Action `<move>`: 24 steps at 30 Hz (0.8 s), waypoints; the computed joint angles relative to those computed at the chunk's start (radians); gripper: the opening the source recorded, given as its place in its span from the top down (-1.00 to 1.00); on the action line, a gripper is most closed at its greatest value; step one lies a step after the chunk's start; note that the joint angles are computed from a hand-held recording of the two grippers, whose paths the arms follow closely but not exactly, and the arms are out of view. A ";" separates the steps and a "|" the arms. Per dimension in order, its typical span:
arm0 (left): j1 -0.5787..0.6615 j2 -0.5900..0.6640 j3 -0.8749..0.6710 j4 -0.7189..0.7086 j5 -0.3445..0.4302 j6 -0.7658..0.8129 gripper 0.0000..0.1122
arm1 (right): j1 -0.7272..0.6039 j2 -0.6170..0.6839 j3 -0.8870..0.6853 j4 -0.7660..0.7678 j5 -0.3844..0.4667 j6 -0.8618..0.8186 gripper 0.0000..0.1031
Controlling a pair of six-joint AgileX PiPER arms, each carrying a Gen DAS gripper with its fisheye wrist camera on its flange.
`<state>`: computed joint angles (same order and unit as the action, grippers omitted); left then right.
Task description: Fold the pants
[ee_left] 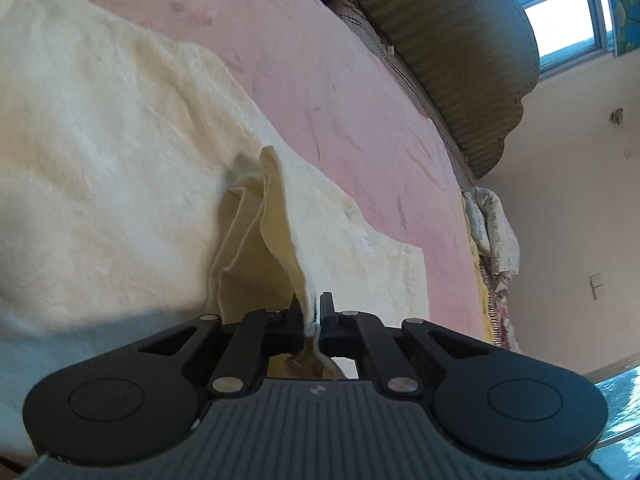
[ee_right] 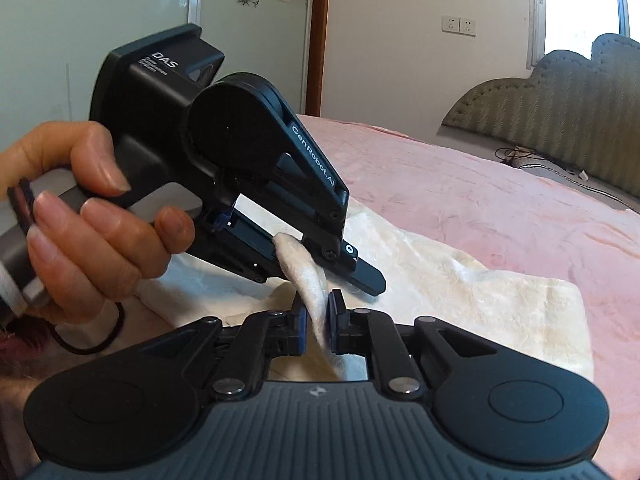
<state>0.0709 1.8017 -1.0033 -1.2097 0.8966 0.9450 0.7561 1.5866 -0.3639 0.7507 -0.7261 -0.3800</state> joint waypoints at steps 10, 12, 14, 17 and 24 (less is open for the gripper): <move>-0.010 0.060 -0.041 0.098 -0.006 -0.020 0.84 | -0.212 -0.154 0.024 -0.437 0.296 0.270 0.57; -0.007 0.061 -0.034 0.089 -0.012 0.001 0.77 | -0.311 -0.267 0.078 -0.624 0.293 0.467 0.55; -0.011 0.051 -0.021 0.082 -0.027 0.019 0.76 | -0.432 -0.309 0.104 -0.679 0.250 0.542 0.27; -0.021 0.039 -0.009 0.081 -0.043 0.032 0.75 | -0.525 -0.238 0.094 -0.501 0.257 0.437 -0.45; -0.035 0.025 0.002 0.081 -0.072 0.043 0.69 | -0.566 -0.207 0.081 -0.499 0.292 0.466 -0.43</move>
